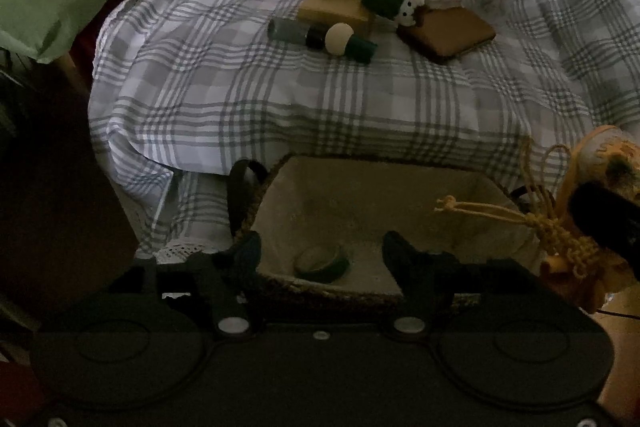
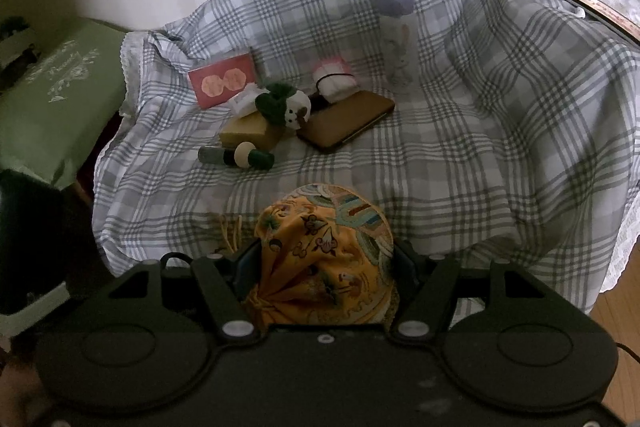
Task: Organize soft objects
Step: 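Carry the tape roll and pouch into the wicker basket and open both tools, then withdraw both tools up from the basket toward the chair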
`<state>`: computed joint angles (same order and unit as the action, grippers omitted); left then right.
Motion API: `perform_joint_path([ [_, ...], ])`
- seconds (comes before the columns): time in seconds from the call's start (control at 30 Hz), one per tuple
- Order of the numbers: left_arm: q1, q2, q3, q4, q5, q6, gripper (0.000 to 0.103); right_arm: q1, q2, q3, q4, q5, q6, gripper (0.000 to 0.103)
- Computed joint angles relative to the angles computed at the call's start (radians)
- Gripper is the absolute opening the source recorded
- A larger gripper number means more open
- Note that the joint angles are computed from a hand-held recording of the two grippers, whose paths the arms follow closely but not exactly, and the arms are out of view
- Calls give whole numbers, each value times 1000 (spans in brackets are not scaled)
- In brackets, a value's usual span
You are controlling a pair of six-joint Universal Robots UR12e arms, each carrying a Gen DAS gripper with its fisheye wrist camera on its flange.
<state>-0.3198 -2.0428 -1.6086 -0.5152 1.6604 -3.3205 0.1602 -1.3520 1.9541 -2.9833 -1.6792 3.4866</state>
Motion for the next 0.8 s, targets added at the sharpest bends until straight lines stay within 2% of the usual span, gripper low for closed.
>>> perform_joint_path([
  [0.23, -2, 4, -6, 7, 8, 7, 68, -2, 5, -6, 14, 9, 15, 71],
  [0.57, -6, 11, -16, 18, 19, 14, 69, 2, 4, 1, -15, 4, 6, 72],
  [0.8, -11, 17, -27, 39, 44, 27, 69, 2, 3, -1, 11, -10, 23, 72],
])
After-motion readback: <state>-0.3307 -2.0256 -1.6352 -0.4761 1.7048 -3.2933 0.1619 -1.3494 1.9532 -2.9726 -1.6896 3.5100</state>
